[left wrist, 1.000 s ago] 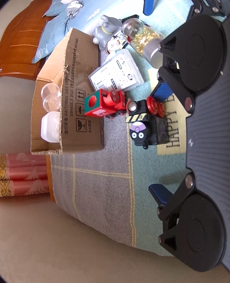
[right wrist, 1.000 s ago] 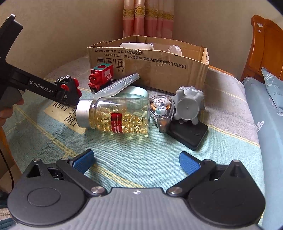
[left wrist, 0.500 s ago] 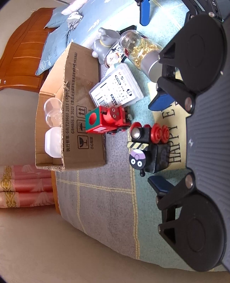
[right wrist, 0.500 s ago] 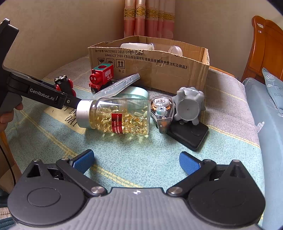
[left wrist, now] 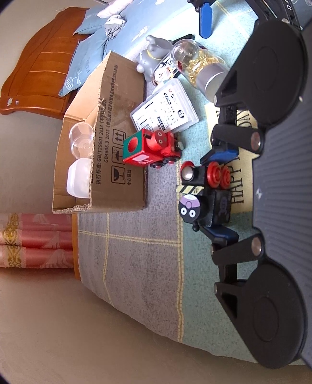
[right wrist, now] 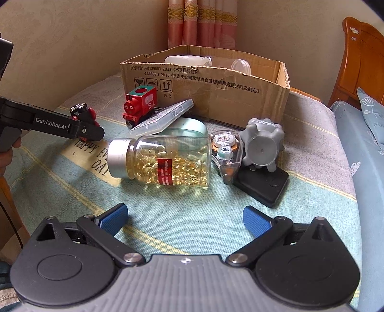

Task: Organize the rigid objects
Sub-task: 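Grasp the black toy train engine with left gripper while right tool approaches the capsule bottle, then close right gripper around the glass capsule bottle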

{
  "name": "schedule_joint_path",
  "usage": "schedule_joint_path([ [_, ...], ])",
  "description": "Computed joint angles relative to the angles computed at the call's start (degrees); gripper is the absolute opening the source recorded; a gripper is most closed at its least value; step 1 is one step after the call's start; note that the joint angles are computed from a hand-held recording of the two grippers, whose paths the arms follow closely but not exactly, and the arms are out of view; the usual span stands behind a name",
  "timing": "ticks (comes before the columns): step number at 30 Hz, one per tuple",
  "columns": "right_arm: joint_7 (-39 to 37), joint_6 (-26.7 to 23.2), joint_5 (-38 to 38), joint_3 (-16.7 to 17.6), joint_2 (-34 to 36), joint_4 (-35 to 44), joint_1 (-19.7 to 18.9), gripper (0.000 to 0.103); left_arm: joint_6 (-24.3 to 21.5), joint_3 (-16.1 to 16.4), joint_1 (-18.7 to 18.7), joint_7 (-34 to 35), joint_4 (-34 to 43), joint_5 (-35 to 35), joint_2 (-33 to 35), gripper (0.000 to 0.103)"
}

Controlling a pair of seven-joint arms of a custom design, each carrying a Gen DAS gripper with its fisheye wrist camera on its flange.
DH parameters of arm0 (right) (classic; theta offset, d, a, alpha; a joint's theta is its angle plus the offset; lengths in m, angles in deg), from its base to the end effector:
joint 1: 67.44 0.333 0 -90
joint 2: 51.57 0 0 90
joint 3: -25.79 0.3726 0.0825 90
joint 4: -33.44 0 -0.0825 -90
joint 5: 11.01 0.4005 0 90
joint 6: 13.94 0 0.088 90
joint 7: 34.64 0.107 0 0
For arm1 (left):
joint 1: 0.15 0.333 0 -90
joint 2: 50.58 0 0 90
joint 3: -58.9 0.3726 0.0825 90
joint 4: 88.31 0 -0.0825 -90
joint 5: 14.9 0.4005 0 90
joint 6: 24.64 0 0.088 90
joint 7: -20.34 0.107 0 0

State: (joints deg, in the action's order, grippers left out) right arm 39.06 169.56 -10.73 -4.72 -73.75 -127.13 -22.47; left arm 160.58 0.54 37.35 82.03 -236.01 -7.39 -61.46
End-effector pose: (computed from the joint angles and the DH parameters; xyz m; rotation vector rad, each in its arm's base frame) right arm 0.3956 0.0959 0.4295 -2.0962 1.2575 -0.4987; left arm 0.4526 -0.1982 0.4261 -1.7627 1.8739 -0.8475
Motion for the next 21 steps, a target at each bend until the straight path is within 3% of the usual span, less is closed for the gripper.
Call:
schedule_joint_path([
  [4,-0.7,0.5,1.4,-5.7,-1.4,1.1,6.8,0.103,0.5,1.4,-1.3,0.2,-0.6,-0.7,0.0,0.051],
  [12,-1.4,0.1,1.3,-7.8,-0.3,4.1,10.9,0.103,0.7,0.8,-0.9,1.9,-0.6,-1.7,0.1,0.051],
  [14,-1.9,0.2,1.9,-7.4,0.9,4.6,11.3,0.103,0.8,1.6,-1.7,2.3,-0.6,-2.1,0.4,0.051],
  [21,-0.7,-0.1,1.8,0.5,5.3,6.4,4.7,0.103,0.5,1.3,-1.4,2.9,-0.4,-2.5,0.5,0.05],
])
